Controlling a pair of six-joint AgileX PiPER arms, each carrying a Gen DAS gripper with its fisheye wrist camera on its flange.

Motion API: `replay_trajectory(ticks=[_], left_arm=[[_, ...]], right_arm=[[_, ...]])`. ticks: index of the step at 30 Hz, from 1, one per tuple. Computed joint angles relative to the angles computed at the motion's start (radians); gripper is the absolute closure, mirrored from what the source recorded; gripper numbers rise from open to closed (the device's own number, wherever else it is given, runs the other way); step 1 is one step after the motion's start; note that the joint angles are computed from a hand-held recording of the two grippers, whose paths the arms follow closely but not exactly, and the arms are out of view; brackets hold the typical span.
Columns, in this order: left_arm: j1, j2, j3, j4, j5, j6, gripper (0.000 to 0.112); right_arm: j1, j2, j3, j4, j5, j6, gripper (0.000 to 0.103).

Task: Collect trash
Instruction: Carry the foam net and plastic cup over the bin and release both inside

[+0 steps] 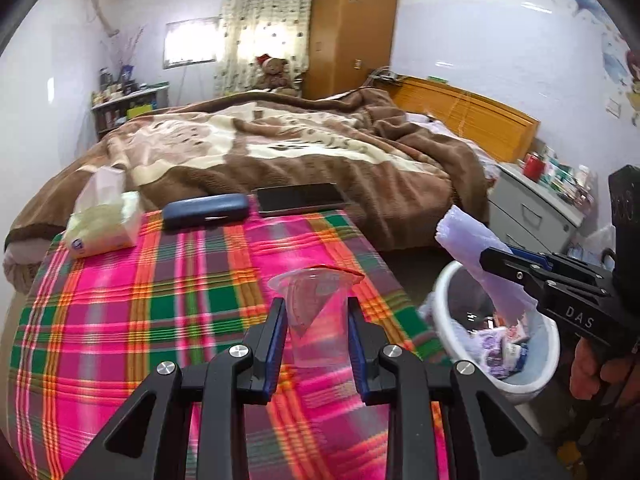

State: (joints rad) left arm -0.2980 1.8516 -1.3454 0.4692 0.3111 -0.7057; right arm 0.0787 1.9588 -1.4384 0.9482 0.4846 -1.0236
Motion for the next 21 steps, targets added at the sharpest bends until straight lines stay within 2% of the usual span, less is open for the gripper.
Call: replay_trajectory(ticks=[5,9,17,21], left_arm=[[-0.075,0.045,-0.062,-0.019,0.015,0.007,0.083],[-0.144,0.104,-0.133,-0.029,0.035,0.014,0.083],[-0.227,0.240,-0.309,-0.136,0.094,0.113,0.083],[-0.256,0.316,-0.403,-0.189,0.141,0.165,0.083]], right_arm=[[-0.064,-0.035,0.069,0.062,-0.026,-0.053,0.080],[-0.103,-0.048,0.101,0.051,-0.048,-0.038,0.080],[-0.164,-0.035,0.138,-0.021,-0.113,0.049,0.079],[-0.185,-0.011,0.135,-0.132,-0.128,0.162,0.079]])
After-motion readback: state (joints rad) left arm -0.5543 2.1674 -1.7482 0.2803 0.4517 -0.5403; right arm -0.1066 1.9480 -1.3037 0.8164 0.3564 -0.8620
